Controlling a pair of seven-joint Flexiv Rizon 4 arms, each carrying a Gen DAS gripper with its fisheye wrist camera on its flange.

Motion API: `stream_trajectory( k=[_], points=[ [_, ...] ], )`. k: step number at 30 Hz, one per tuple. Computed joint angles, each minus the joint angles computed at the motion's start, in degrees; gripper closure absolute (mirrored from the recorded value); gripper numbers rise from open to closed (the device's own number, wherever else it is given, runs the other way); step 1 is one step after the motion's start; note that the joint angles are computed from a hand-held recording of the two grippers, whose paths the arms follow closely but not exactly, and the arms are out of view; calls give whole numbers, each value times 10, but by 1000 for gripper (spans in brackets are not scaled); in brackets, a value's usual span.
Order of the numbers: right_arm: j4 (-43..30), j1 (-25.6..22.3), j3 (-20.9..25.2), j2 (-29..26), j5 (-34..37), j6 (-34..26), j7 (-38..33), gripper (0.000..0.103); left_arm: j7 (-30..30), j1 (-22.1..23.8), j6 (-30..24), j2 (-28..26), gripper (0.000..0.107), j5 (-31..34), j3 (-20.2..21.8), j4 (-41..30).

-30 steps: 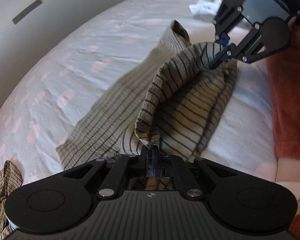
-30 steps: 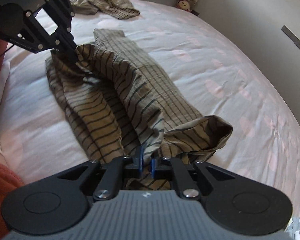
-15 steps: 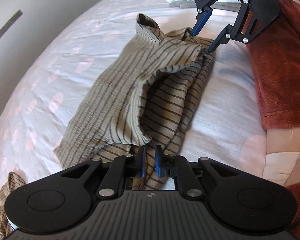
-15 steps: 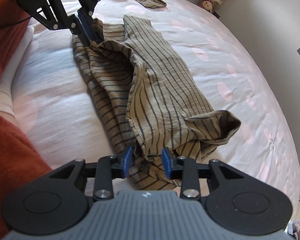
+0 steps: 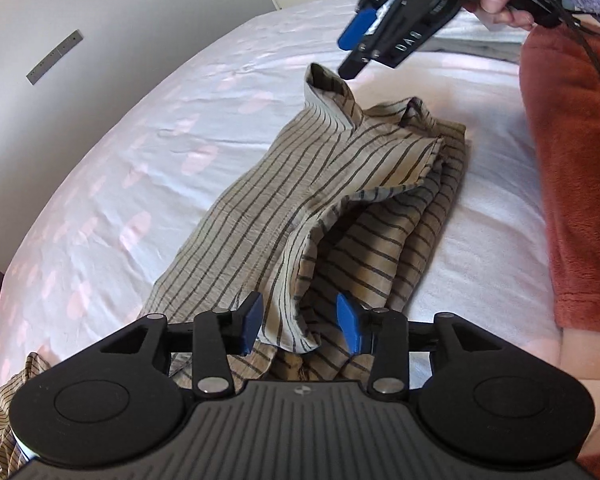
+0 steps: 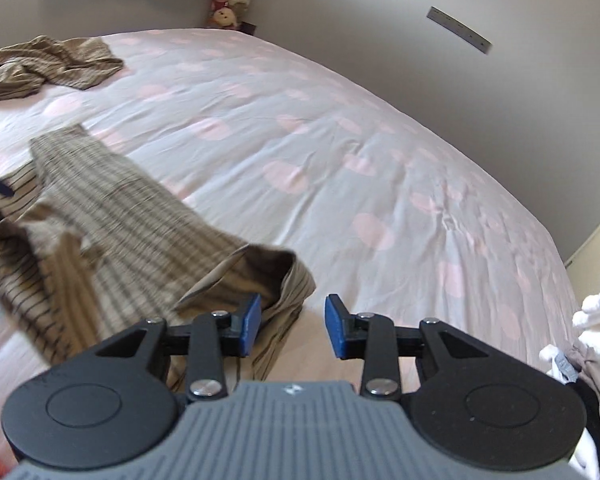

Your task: Fold clothes

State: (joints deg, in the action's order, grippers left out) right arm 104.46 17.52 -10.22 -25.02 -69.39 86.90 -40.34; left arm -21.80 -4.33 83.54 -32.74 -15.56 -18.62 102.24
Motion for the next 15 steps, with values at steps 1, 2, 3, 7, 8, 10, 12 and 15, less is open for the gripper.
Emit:
stream_trajectory(
  k=[1,2,3,7,8,10,12,15],
  points=[
    [-10,1,-2,-9,0,0,0,65,-6,-8,-2,-6,70,2,9,-7],
    [-19,3,-4,-17,0,0,0,65,-18,-17,-15,-10,73,2,21,-17],
    [-28,8,-10,-24,-5,0,5,66,-30,-26,-28,-15,84,3,34,-27],
    [-40,3,-9,-34,6,8,10,101,-65,-35,-66,-25,102,-3,53,-51],
    [-36,-5,7,-32,36,2,-11,101,-66,-32,-68,-25,103,-6,50,-51],
    [-28,-16,35,-25,97,-19,-56,101,-68,-25,-72,-24,105,-13,44,-50],
    [-21,-25,63,-18,162,-61,-101,101,-70,-26,-81,-24,106,-13,46,-52],
    [-25,-48,112,-20,278,-123,-170,102,-66,-26,-98,-25,107,-12,48,-56]
  ],
)
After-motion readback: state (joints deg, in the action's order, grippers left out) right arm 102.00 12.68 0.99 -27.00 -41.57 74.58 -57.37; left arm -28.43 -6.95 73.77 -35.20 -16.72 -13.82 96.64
